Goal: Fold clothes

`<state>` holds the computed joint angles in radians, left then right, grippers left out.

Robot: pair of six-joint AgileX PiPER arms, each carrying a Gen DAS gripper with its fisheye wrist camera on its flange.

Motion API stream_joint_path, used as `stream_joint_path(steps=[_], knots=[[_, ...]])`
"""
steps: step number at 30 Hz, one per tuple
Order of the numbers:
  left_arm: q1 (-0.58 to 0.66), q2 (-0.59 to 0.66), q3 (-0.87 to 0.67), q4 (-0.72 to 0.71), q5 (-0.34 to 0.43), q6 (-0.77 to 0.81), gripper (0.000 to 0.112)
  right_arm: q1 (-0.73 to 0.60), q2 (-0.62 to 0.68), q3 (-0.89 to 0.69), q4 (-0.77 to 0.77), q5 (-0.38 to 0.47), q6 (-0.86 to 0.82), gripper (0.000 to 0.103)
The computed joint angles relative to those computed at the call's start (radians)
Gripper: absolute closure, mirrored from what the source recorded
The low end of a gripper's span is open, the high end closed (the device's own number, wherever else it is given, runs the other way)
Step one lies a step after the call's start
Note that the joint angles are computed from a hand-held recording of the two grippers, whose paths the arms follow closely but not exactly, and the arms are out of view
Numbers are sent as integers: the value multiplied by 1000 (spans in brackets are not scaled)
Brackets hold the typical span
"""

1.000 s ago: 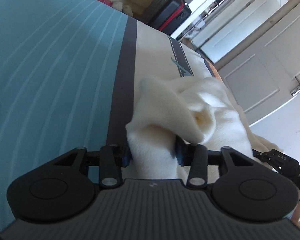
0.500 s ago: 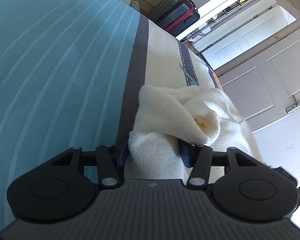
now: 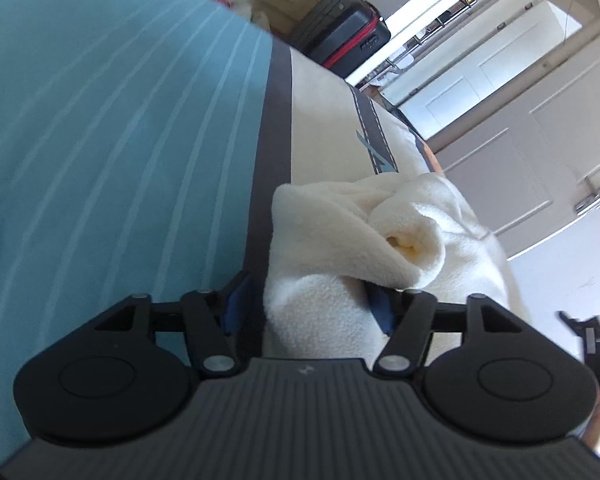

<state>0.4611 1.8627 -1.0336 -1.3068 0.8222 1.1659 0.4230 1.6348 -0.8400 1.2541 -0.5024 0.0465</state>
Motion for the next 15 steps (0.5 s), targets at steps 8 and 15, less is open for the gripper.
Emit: stream_joint_path(steps=[8, 15], knots=[[-6, -91, 87, -122, -154, 120, 43, 59, -21, -41, 100, 218, -155, 14], [72, -20, 46, -128, -16, 53, 41, 158, 57, -126, 320, 266, -353, 14]])
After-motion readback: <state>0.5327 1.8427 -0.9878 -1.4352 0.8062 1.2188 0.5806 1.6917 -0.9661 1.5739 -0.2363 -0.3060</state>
